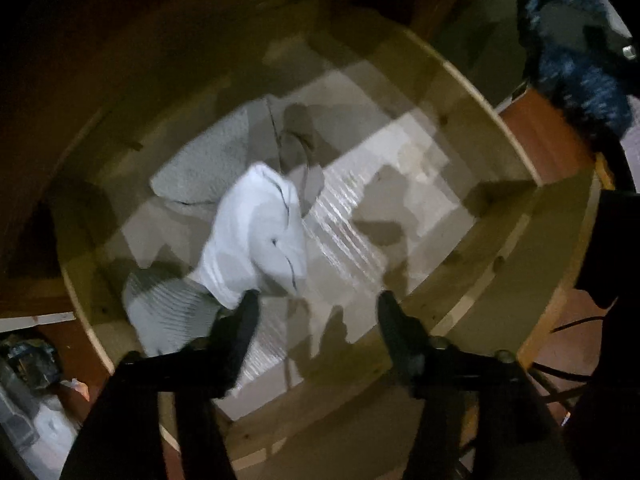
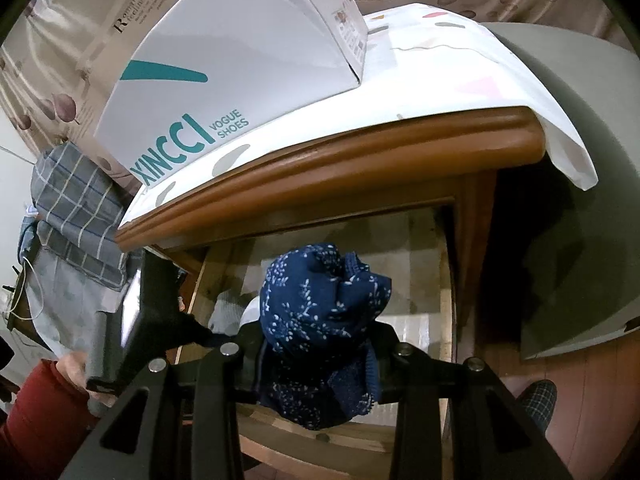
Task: Take underwear out of drawer
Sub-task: 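Reach the left gripper into the drawer toward the white sock while the right gripper holds the navy sock, then grasp the white sock with the left gripper and lift it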
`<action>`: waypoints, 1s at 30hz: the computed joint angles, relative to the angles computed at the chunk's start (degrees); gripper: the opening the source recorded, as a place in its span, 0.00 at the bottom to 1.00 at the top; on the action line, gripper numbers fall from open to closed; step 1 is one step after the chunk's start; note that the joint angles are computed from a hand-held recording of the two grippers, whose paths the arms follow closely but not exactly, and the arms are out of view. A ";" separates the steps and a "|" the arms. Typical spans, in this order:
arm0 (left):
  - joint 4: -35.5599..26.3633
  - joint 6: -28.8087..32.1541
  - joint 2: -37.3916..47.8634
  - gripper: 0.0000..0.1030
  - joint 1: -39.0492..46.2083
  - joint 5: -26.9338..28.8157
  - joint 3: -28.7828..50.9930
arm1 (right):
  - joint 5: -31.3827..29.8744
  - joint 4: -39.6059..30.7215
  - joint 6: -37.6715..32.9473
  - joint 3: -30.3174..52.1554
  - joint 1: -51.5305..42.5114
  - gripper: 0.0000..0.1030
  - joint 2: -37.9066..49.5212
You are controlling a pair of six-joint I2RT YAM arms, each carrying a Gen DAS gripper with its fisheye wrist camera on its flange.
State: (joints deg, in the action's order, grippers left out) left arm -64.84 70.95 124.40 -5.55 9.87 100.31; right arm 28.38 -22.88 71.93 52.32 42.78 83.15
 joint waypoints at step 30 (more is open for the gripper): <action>19.63 -10.81 -0.60 0.36 -6.12 -8.48 -9.83 | 0.11 -3.18 2.33 -1.09 0.33 0.35 -2.55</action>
